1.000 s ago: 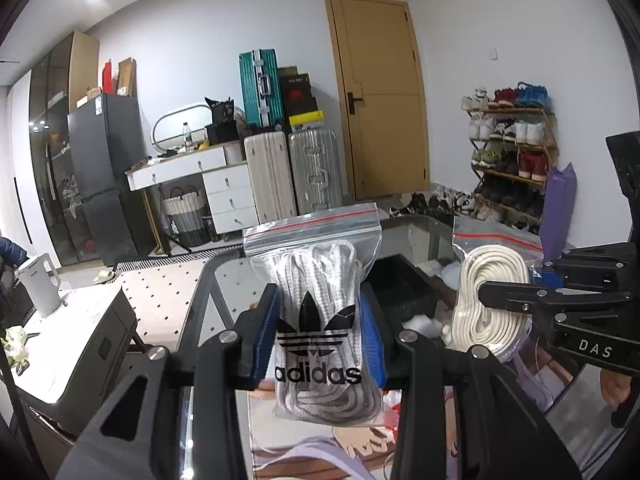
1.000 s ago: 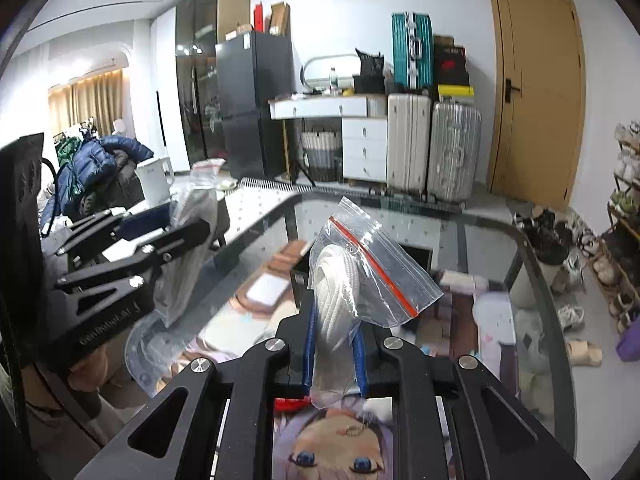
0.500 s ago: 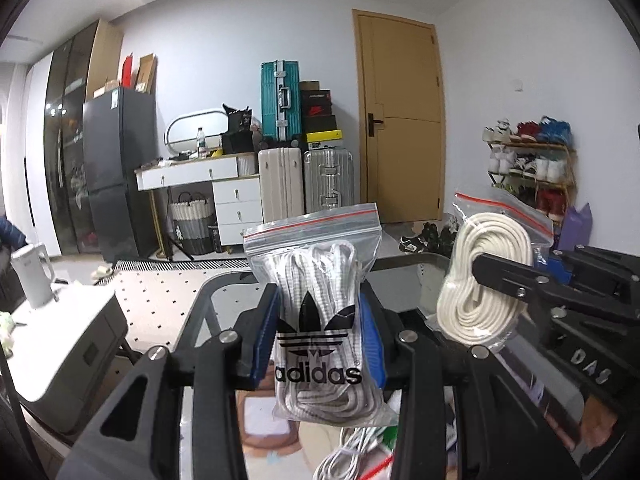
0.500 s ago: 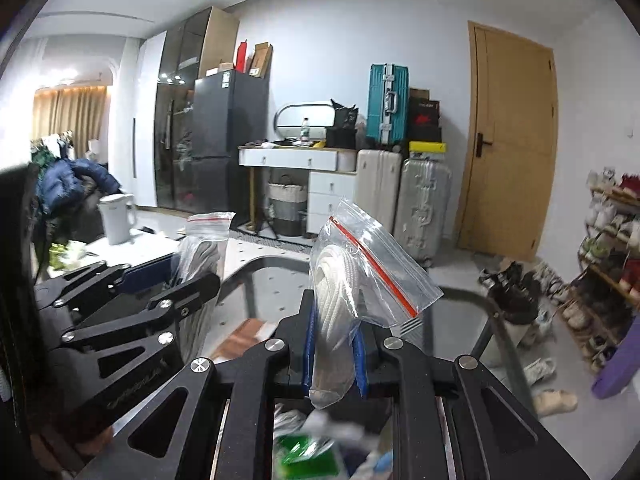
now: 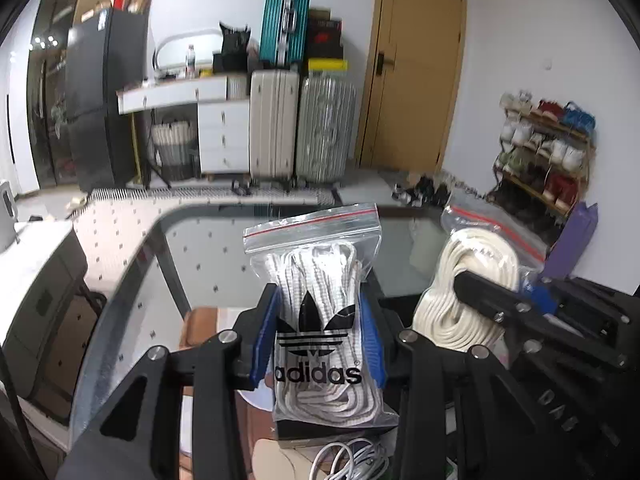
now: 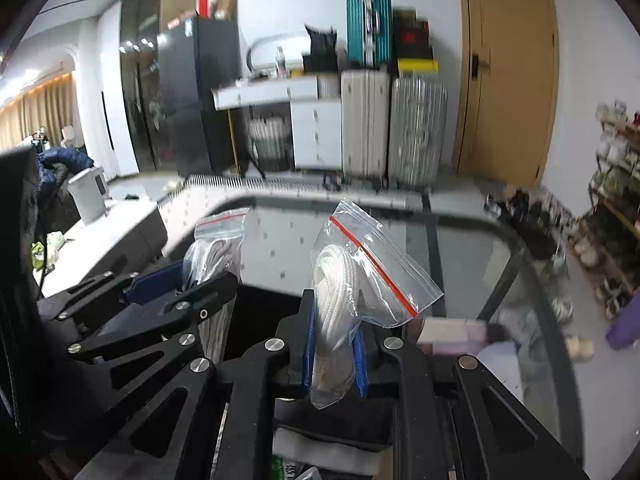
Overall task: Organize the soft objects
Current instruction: 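Carry both bags over the black bin and open both tools to drop them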
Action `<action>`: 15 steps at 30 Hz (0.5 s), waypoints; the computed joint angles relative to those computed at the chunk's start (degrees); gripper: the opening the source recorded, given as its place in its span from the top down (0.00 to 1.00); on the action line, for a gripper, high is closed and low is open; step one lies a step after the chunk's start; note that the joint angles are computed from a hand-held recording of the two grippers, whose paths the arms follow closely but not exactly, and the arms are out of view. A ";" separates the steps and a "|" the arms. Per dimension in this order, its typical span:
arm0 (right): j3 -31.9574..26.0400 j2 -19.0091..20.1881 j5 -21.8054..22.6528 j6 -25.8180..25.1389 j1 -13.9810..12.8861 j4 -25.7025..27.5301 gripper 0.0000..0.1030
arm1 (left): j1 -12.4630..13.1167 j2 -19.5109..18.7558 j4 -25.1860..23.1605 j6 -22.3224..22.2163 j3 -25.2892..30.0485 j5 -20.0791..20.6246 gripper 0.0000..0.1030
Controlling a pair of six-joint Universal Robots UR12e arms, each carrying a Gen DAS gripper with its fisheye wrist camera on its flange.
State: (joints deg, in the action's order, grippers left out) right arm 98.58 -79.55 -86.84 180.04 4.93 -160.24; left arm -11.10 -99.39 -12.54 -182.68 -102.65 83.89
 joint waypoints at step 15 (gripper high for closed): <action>-2.50 3.70 6.48 2.49 -2.32 11.67 0.85 | -1.38 -2.19 -10.31 0.39 3.17 1.38 0.63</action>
